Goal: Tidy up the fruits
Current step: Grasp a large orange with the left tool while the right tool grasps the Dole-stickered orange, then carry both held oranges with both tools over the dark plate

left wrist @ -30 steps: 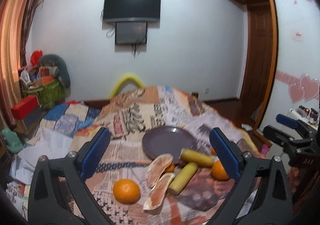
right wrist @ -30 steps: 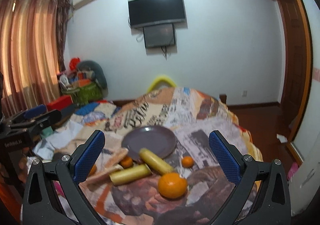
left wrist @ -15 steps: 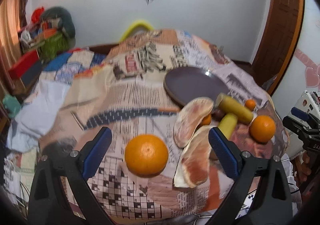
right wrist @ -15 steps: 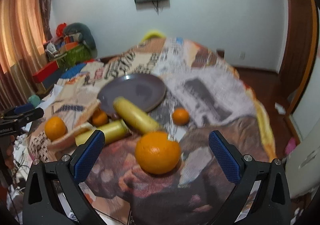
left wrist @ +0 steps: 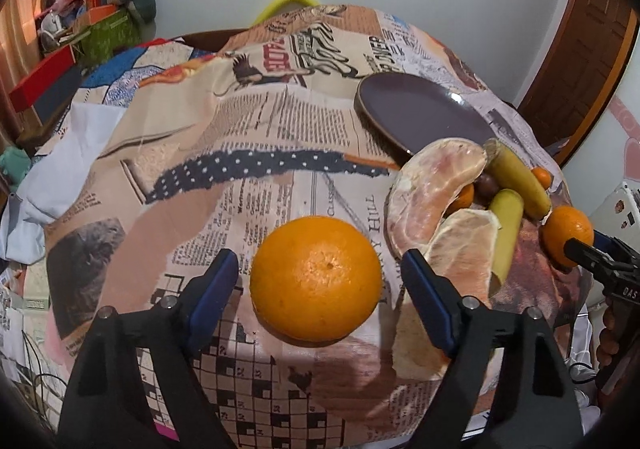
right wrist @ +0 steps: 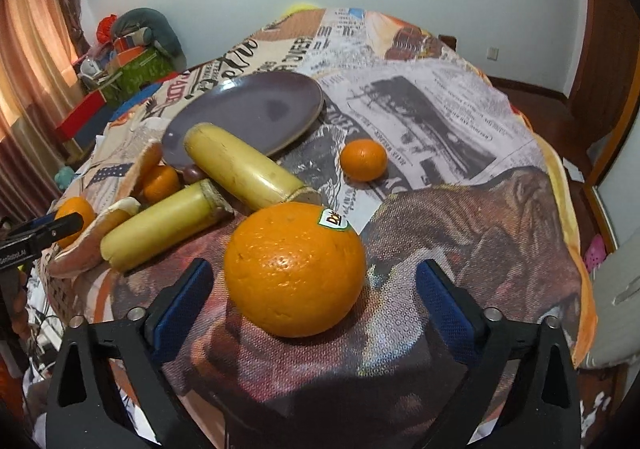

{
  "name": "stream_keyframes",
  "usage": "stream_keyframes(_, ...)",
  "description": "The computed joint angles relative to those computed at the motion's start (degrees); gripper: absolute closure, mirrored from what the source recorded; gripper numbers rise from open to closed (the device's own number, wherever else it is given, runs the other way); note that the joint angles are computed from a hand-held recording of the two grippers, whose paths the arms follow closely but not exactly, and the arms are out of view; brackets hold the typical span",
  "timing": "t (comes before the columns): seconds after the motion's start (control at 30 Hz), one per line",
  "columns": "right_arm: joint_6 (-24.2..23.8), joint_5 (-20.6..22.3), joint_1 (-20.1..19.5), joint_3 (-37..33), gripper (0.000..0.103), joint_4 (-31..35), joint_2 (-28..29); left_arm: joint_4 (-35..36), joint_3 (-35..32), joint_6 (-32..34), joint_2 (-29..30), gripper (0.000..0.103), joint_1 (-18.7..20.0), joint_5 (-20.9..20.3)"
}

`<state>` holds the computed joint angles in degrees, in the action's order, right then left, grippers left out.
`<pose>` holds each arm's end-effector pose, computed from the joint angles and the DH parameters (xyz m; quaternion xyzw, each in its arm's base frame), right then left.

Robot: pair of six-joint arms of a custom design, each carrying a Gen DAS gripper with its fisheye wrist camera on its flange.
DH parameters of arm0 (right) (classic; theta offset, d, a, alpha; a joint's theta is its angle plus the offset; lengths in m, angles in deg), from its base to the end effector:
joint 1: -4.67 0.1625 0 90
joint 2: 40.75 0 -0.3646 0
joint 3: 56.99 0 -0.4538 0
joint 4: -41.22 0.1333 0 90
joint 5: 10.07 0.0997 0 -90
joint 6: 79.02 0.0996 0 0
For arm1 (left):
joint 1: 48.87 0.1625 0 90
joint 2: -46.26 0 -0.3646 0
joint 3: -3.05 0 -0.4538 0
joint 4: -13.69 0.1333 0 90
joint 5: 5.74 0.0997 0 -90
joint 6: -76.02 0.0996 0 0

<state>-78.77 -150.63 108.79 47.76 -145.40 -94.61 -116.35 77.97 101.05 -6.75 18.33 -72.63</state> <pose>0.2050 -0.5838 0.1320 -0.0641 -0.8471 0.3978 0.3465 -0.1370 -0.7708 0.2284 0.3634 0.8972 -0.1505 0.2008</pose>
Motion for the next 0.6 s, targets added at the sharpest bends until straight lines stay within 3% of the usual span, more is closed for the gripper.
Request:
stream_keyframes(0.2,2.2,2.6,-1.0,0.2,0.019,2.9,-1.0,3.1,-2.2,-1.6,1.9,0.036,0.4,0.7)
stream_keyframes(0.33,1.3,4.9,-1.0,0.4,0.036,2.7,-1.3,3.2,-2.4,-1.9,1.9,0.037,0.4,0.5)
stream_keyframes(0.6,1.7,4.5,-0.7,0.3,0.037,3.0,-1.6,3.3,-2.4,-1.4,1.6,0.037,-0.2,1.2)
